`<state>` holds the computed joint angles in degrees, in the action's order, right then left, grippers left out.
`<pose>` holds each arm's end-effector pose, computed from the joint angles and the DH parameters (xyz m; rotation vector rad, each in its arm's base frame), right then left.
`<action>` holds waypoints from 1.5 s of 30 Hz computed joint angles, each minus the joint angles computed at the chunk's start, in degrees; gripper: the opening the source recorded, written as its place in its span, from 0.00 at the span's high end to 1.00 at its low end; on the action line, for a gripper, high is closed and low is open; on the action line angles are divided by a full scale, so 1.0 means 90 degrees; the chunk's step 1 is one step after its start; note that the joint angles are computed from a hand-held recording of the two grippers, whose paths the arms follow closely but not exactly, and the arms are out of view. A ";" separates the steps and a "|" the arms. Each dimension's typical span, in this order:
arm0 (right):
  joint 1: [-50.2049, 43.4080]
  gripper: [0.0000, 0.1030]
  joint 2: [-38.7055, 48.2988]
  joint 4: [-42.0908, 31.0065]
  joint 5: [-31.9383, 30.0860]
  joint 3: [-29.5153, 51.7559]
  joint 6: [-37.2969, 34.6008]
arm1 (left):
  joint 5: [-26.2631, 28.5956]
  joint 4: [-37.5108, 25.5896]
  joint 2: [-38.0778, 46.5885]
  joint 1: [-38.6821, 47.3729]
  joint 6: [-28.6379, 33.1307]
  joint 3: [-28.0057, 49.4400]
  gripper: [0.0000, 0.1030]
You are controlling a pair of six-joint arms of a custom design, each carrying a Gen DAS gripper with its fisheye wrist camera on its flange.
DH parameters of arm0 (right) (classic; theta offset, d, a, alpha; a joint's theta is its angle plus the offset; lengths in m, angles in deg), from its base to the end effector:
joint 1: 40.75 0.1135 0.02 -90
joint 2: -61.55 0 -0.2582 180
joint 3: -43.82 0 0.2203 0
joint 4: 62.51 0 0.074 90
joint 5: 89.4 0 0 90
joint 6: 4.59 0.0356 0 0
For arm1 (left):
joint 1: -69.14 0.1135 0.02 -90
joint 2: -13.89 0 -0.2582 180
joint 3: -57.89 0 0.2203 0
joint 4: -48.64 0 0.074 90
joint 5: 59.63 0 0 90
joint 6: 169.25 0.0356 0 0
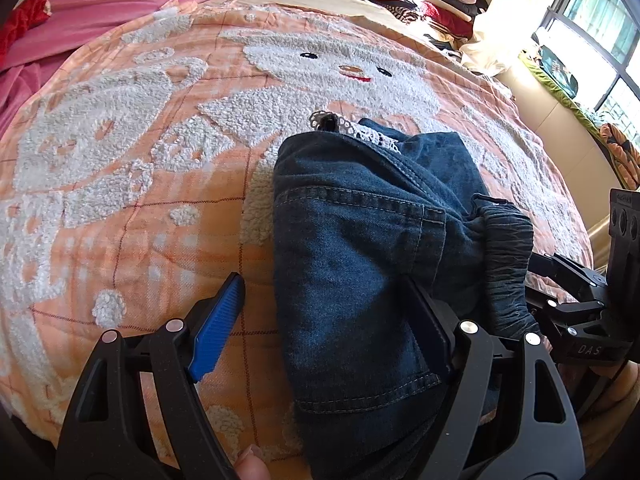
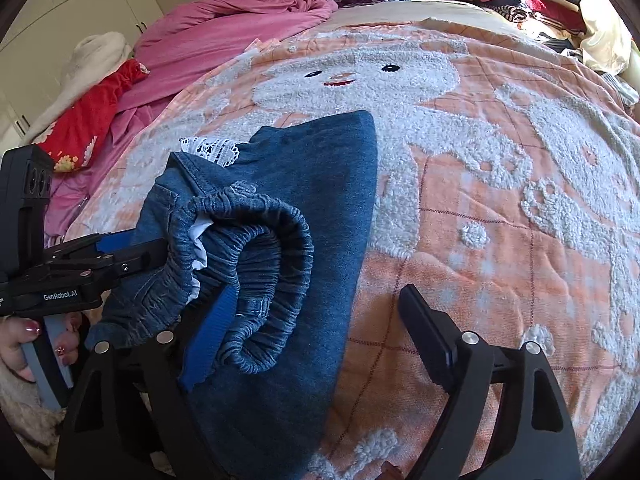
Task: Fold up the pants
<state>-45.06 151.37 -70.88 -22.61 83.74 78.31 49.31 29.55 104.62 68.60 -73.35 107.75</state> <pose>0.2177 -0.0023 0.1124 -0.2083 2.5148 0.4436 0.2437 -0.0139 0.1343 0.2599 2.5663 -0.3970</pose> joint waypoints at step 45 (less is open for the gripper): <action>0.0908 0.69 -0.0622 -0.0186 -0.0205 0.0884 0.0343 | 0.0046 -0.0344 -0.0934 -0.0258 -0.0433 0.0660 0.67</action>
